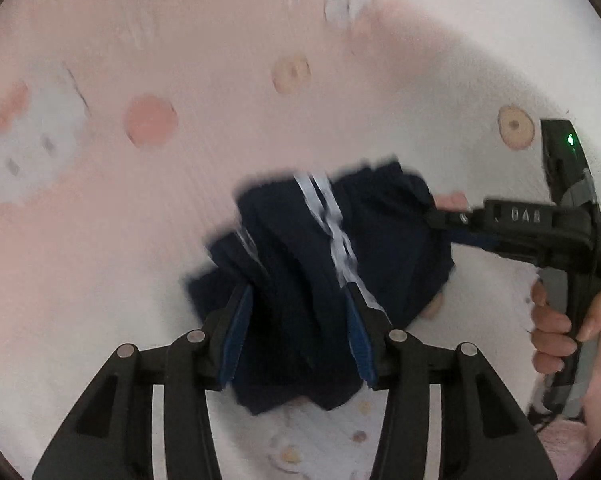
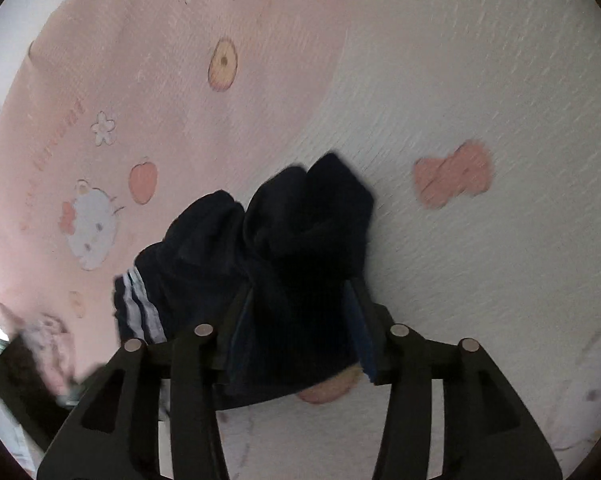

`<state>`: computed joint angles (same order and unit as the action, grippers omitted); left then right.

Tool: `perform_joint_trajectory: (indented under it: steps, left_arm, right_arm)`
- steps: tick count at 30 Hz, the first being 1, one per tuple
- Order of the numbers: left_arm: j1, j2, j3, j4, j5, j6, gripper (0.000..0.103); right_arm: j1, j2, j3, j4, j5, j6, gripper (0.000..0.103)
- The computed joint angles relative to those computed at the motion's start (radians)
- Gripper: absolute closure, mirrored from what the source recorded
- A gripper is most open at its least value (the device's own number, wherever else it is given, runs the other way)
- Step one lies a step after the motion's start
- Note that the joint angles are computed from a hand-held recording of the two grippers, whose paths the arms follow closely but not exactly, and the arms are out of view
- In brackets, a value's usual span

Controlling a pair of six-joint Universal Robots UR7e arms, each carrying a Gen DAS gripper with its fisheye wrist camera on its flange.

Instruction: Fold clothes

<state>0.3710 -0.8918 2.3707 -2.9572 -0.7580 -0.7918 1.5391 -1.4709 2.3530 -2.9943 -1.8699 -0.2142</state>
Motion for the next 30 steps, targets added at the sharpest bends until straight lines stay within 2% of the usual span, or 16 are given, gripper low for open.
perform_joint_trajectory:
  steps: [2, 5, 9, 13, 16, 19, 20, 22, 23, 24, 26, 27, 28, 30]
  left_arm:
    - [-0.012, 0.003, -0.017, 0.007, 0.029, 0.03, 0.055]
    - [0.025, 0.044, -0.071, -0.034, -0.026, 0.133, 0.06]
    - [0.096, 0.096, -0.155, 0.056, -0.08, 0.193, 0.061]
    - [0.128, 0.088, -0.171, 0.118, -0.09, 0.242, 0.069]
    - [0.128, 0.052, -0.17, 0.153, -0.086, 0.225, 0.069]
    - [0.104, 0.033, -0.157, 0.139, -0.039, 0.202, 0.069]
    - [0.097, 0.03, -0.153, 0.122, -0.033, 0.207, 0.069]
    - [0.094, 0.037, -0.153, 0.075, -0.055, 0.244, 0.069]
    - [0.094, 0.049, -0.161, 0.073, -0.058, 0.26, 0.069]
    - [0.098, 0.063, -0.174, 0.086, -0.056, 0.274, 0.069]
    - [0.12, 0.093, -0.211, 0.148, -0.036, 0.287, 0.069]
    - [0.137, 0.096, -0.223, 0.171, -0.039, 0.284, 0.069]
    - [0.15, 0.089, -0.222, 0.167, -0.052, 0.278, 0.069]
    - [0.151, 0.069, -0.197, 0.095, -0.076, 0.266, 0.069]
  right_arm:
    - [0.009, -0.004, 0.009, -0.036, 0.004, 0.008, 0.056]
    - [0.01, -0.007, 0.011, -0.047, 0.047, 0.023, 0.056]
    - [-0.001, -0.007, 0.002, 0.0, 0.096, 0.014, 0.056]
    - [0.006, 0.043, -0.048, 0.109, -0.045, 0.062, 0.057]
    - [-0.012, -0.002, -0.042, 0.108, -0.003, 0.075, 0.057]
    - [0.015, -0.031, -0.014, 0.011, -0.007, 0.028, 0.054]
    - [0.017, -0.04, -0.009, 0.002, 0.025, 0.013, 0.053]
    - [0.035, -0.029, -0.016, 0.036, 0.036, -0.019, 0.053]
    - [0.048, -0.019, -0.022, 0.057, 0.029, -0.032, 0.053]
    - [0.064, 0.005, -0.028, 0.064, -0.02, -0.049, 0.055]
    - [0.11, 0.074, -0.043, 0.065, -0.182, -0.072, 0.055]
    - [0.115, 0.093, -0.049, 0.068, -0.231, -0.067, 0.055]
    - [0.111, 0.101, -0.055, 0.072, -0.262, -0.054, 0.054]
    - [0.099, 0.077, -0.06, 0.071, -0.216, -0.032, 0.054]
